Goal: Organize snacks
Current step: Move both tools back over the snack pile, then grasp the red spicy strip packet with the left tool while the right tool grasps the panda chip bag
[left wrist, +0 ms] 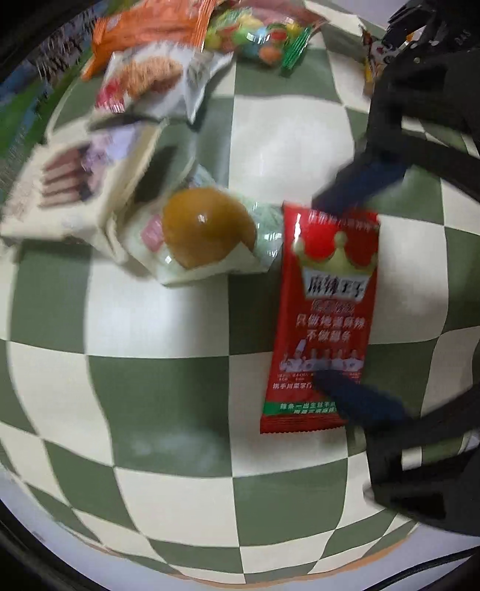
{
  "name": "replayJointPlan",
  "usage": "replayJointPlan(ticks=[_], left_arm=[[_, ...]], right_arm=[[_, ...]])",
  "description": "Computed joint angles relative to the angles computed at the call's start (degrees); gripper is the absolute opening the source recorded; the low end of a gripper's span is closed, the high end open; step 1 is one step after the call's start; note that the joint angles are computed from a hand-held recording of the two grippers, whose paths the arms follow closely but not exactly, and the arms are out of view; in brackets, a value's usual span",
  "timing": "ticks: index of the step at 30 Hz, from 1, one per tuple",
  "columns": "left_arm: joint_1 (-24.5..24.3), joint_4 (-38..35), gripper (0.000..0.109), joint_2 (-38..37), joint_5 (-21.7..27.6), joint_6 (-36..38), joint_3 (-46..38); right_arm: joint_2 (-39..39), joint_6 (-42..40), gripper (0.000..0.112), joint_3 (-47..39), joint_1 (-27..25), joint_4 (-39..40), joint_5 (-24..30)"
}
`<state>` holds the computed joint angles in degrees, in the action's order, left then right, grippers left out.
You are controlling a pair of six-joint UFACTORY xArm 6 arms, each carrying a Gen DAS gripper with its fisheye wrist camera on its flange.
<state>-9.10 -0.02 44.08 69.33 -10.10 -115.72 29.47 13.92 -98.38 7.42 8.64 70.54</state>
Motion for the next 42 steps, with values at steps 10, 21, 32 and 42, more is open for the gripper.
replayJointPlan(ticks=[10,21,32,42], left_arm=[[6.33,-15.91,0.056,-13.59,-2.64,-8.73,17.48],[11.11,-29.19,0.061,-7.08,-5.23,-27.42,16.64],[9.55,-29.37,0.062,-11.64,-10.29,-20.93,22.63],[6.03,-22.54,0.07,-7.59,-12.29,-26.88,18.61]], right_arm=[[0.33,-0.19,0.066,-1.17,1.98,4.21,2.12],[1.95,1.89,0.066,-3.23,2.17,5.78,0.53],[2.12,-2.86,0.065,-4.69,2.15,5.12,2.99],[7.6,-3.1,0.065,-12.5,4.1,3.55,5.71]])
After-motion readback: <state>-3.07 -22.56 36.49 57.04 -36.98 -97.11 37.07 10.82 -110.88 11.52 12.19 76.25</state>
